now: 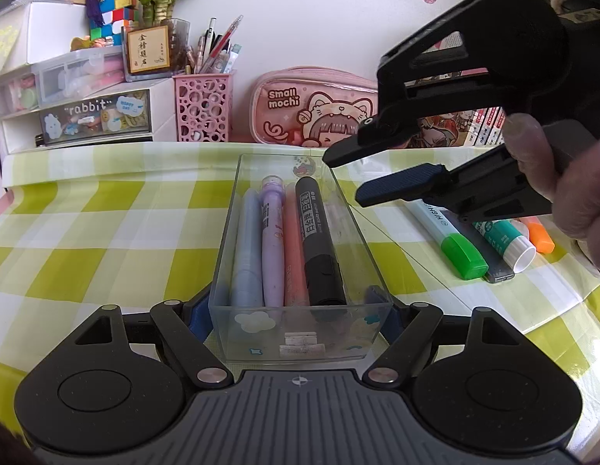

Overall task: Organize stationery
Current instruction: 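Carry the black marker into the clear tray and open the right gripper, then move the right gripper to the green highlighter and grasp it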

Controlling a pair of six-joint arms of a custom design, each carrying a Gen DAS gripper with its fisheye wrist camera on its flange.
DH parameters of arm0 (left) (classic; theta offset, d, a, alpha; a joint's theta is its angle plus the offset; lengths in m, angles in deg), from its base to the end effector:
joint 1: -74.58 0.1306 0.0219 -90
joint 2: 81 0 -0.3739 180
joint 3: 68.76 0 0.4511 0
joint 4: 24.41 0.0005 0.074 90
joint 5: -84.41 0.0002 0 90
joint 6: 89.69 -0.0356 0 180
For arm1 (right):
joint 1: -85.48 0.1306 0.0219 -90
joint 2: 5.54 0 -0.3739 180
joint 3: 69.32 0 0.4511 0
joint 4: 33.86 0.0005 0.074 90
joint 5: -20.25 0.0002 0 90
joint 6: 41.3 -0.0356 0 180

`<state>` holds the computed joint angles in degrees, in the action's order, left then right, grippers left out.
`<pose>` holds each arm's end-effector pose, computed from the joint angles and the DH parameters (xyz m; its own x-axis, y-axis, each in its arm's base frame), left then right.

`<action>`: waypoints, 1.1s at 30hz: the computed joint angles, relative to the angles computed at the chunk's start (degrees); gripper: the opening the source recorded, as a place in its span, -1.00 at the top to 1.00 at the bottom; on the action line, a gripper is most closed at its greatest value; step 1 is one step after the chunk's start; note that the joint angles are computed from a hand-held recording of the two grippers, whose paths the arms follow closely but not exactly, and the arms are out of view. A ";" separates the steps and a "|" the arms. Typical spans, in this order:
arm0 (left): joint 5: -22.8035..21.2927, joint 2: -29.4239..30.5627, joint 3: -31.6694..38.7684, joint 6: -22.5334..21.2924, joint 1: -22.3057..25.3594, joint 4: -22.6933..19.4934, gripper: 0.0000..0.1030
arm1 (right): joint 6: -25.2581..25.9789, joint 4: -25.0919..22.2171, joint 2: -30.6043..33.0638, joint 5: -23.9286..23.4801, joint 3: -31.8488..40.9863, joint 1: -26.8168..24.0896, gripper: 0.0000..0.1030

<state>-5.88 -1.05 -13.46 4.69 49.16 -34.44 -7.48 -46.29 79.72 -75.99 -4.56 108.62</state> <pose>0.4123 -0.1963 0.2481 -0.5449 0.1744 -0.8202 0.3850 0.9210 -0.0599 0.4633 0.2016 0.2856 -0.6725 0.6107 -0.4181 0.1512 0.6663 0.7302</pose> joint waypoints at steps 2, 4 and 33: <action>-0.08 0.01 0.03 -0.10 -0.05 -0.08 -0.50 | 0.74 0.24 -0.79 0.61 -0.83 0.08 0.04; -0.08 -0.03 0.01 -0.06 -0.06 -0.10 -0.50 | 1.51 0.36 -1.56 1.23 -1.72 0.17 0.00; -0.46 0.07 0.16 -0.44 -0.06 -0.37 -0.49 | 32.89 10.90 -12.41 30.34 -17.34 7.13 -0.34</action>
